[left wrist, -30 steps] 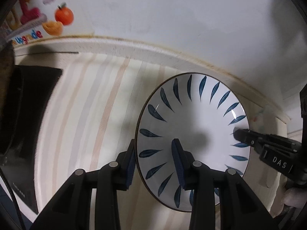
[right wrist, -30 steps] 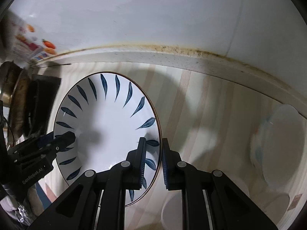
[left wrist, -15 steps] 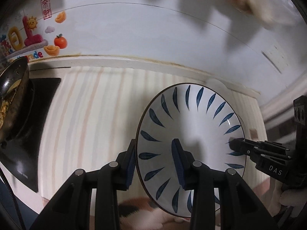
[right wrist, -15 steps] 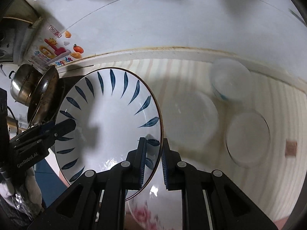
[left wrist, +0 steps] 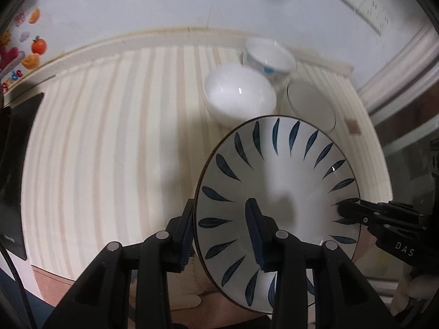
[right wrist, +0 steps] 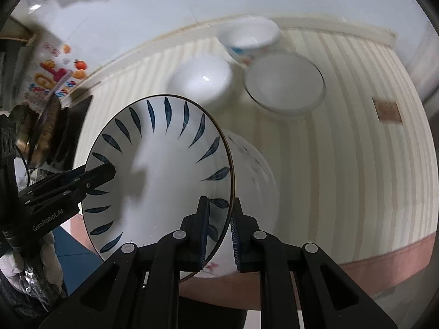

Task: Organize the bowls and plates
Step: 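Lift the plate stack with both grippers and carry it toward the cat cloth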

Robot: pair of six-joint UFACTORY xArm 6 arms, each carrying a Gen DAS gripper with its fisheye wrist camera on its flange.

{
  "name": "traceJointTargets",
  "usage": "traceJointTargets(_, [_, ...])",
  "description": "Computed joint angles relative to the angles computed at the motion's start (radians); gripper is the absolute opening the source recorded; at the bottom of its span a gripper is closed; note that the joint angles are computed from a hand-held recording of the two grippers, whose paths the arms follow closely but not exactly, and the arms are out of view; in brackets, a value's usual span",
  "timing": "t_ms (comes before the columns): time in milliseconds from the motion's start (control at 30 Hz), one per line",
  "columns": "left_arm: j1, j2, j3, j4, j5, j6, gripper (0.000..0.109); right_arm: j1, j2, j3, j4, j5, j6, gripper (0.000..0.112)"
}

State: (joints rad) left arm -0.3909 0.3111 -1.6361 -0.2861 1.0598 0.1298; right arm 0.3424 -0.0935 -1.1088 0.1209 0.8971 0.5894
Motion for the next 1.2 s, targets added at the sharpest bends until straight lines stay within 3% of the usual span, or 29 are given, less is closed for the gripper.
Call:
traceJointTargets(267, [-0.035,0.042,0.011,0.068,0.028,-0.011,0.033,-0.008,-0.033,0.138,0.037,-0.066,0.002,0.017])
traceJointTargets(1200, [-0.062,0.115,-0.055,0.139,0.075,-0.047,0.033,-0.025,0.075,0.094,0.1,-0.076,-0.051,0.018])
